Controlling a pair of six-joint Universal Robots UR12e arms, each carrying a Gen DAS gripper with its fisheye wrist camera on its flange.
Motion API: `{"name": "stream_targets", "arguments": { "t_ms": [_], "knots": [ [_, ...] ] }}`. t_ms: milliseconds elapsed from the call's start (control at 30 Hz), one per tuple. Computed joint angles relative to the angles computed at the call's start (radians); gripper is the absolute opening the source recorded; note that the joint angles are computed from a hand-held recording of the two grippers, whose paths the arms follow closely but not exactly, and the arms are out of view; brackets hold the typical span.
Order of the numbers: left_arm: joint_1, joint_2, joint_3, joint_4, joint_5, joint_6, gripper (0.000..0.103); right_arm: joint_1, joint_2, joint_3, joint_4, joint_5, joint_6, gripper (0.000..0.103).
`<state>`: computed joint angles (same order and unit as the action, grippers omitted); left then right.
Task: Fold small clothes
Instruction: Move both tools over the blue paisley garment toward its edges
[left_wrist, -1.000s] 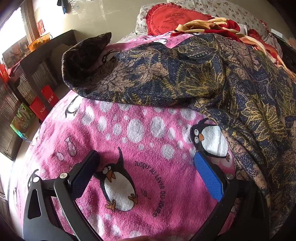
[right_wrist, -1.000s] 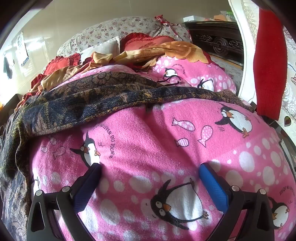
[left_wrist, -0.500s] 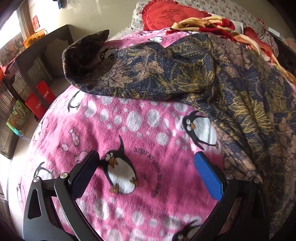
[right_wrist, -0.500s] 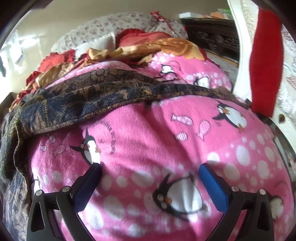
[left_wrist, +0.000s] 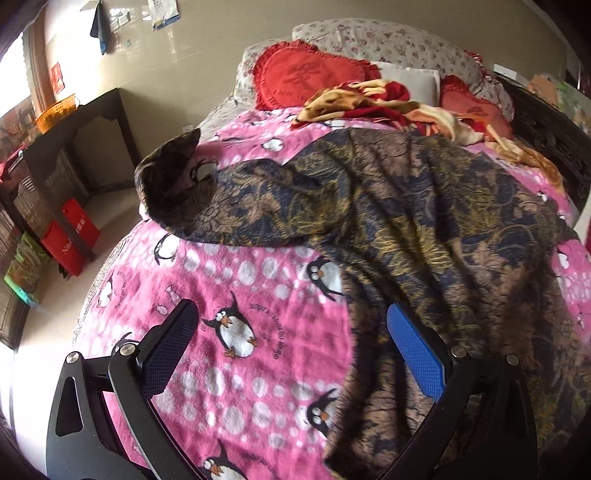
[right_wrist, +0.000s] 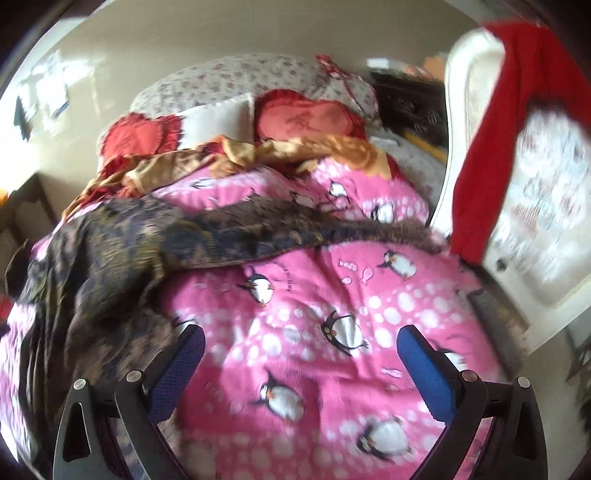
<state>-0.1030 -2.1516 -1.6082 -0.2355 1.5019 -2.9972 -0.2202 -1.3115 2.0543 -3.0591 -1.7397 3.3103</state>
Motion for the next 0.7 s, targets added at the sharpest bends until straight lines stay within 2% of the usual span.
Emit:
{"name": "stream_targets", "arguments": {
  "t_ms": [100,200,300,367,533,700],
  "knots": [
    [-0.008,0.012,0.0,-0.003,-0.019,0.012,0.102,0.025,-0.05,-0.009,0.075,-0.005,-0.05,0.103],
    [-0.019,0.024,-0.007,0.012,-0.023,0.026,0.102,0.064,-0.082,-0.019,0.104,-0.065,-0.085,0.103],
    [-0.027,0.03,-0.014,0.021,-0.024,0.036,0.102,0.09,-0.086,-0.031,0.112,-0.019,-0.082,0.103],
    [-0.031,0.032,-0.018,0.02,-0.028,0.039,0.102,0.104,-0.071,-0.046,0.107,0.029,-0.06,0.103],
    [-0.035,0.035,-0.023,0.015,-0.029,0.037,0.102,0.156,0.0,-0.099,0.066,0.064,-0.051,0.103],
    [-0.037,0.033,-0.025,0.022,-0.02,0.046,0.102,0.194,0.07,-0.155,0.047,0.12,-0.002,0.103]
  ]
}}
